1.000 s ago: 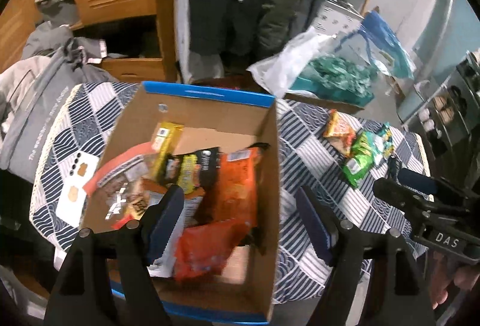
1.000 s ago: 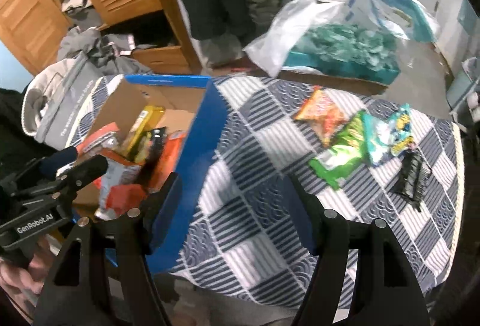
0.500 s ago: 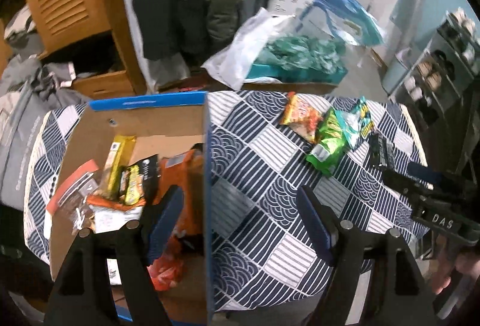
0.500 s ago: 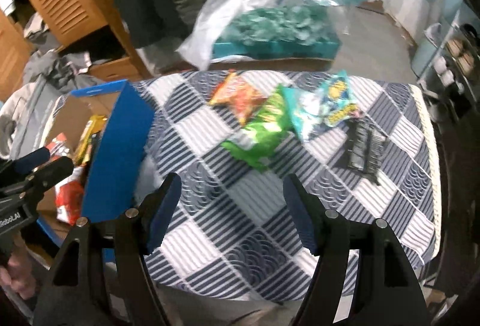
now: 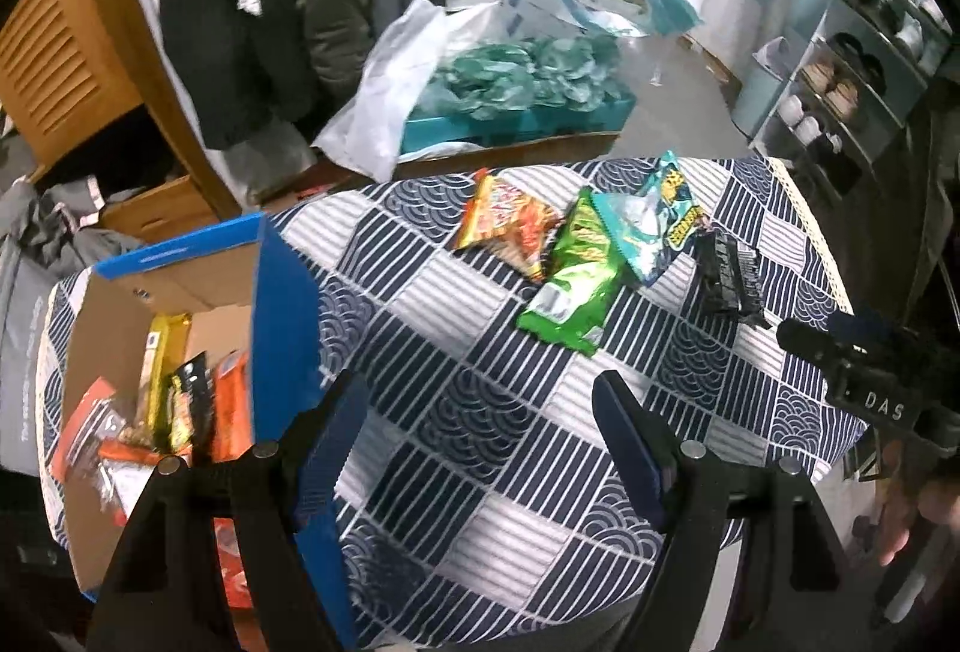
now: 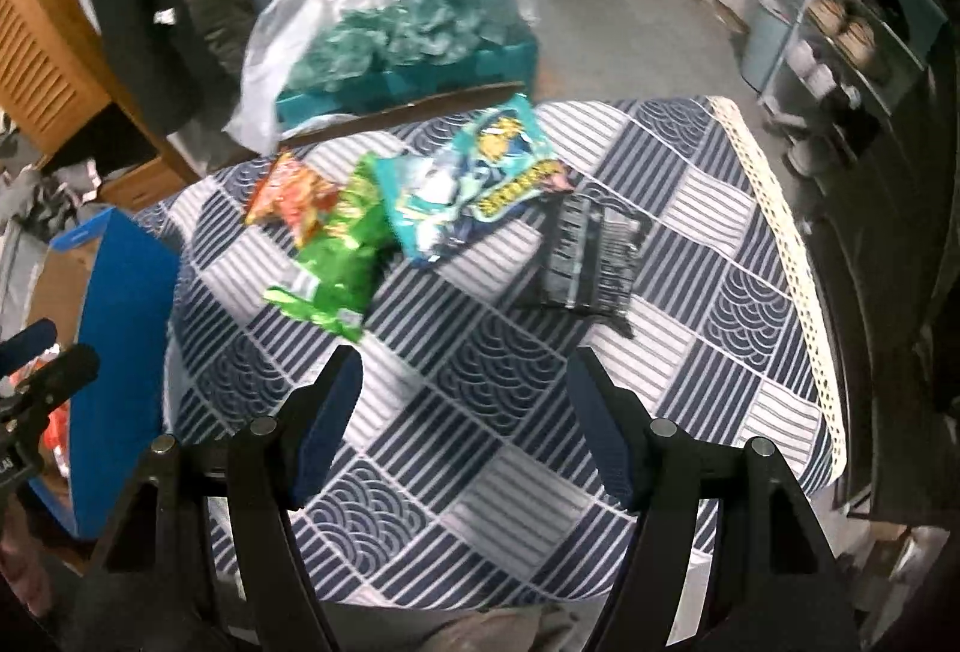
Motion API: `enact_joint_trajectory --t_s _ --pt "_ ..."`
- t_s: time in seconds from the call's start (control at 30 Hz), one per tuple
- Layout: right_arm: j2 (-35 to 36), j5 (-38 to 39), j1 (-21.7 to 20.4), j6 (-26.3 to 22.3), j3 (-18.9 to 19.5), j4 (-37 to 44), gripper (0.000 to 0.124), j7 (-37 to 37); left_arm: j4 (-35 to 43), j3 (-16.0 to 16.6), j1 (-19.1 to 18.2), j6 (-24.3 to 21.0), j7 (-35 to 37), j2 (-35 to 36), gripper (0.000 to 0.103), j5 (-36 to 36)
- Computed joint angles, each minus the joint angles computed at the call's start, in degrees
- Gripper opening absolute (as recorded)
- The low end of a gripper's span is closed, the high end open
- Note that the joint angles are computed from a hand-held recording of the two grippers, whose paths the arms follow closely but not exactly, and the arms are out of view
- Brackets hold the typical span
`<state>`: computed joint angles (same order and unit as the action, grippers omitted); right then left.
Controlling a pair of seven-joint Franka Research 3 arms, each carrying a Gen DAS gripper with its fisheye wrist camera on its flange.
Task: Organize snacks
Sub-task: 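Move both open grippers back over the remaining snacks, then grasp the green peanut bag with the left gripper while the right grasps the black packet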
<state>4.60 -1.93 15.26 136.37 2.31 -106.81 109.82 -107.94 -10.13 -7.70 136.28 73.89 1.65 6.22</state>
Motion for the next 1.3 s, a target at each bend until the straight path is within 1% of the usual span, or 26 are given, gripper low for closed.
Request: enact_joint_trajectory --t_s 0.2,0.37,0.5,0.63,0.8,0.93,1.07,1.13,1.3 --pt "0.1 0.0 -1.1 0.0 -0.8 -1.5 0.070 -0.2 4.4 -0.6 -0.8 0.1 -0.8 4.6 0.079 1.4" --pt "1.1 0.1 -2.1 -0.5 -1.5 -1.4 0.070 -0.5 9.6 -1.1 -1.3 -1.6 -1.0 9.6 0.079 1.0" --pt "3.1 0.1 -2.8 -1.3 -2.0 0.5 0.070 -0.7 13.9 -1.3 -1.7 -2.4 -1.3 14.0 0.079 0.8" --pt "6.5 1.7 -3.3 -2.9 -2.3 4.2 0.070 -2.4 17.9 -1.4 -2.2 -3.6 -1.0 18.0 0.079 1.5" --pt "10.6 6.4 -4.1 -3.8 -2.5 8.5 0.070 -3.9 23.1 -0.9 -2.8 -5.0 -0.5 22.4 0.079 3.0" --pt "14.3 9.4 -4.6 -6.6 -2.7 12.7 0.070 -3.8 27.3 -1.5 -2.2 -6.1 -0.2 25.4 0.079 0.7" --pt "17.9 7.9 -4.2 -8.6 -3.7 17.2 0.070 -3.3 31.3 -1.0 -3.1 -8.2 0.3 28.3 0.079 2.1" --pt "19.9 7.1 -4.1 -10.0 -4.3 19.8 0.070 -2.4 33.2 -1.2 -3.1 -9.3 0.9 29.7 0.079 1.6" --pt "24.2 8.9 -5.3 -13.0 -4.2 24.7 0.071 -1.8 36.2 -1.6 -3.0 -9.9 0.6 32.3 0.079 -0.3"
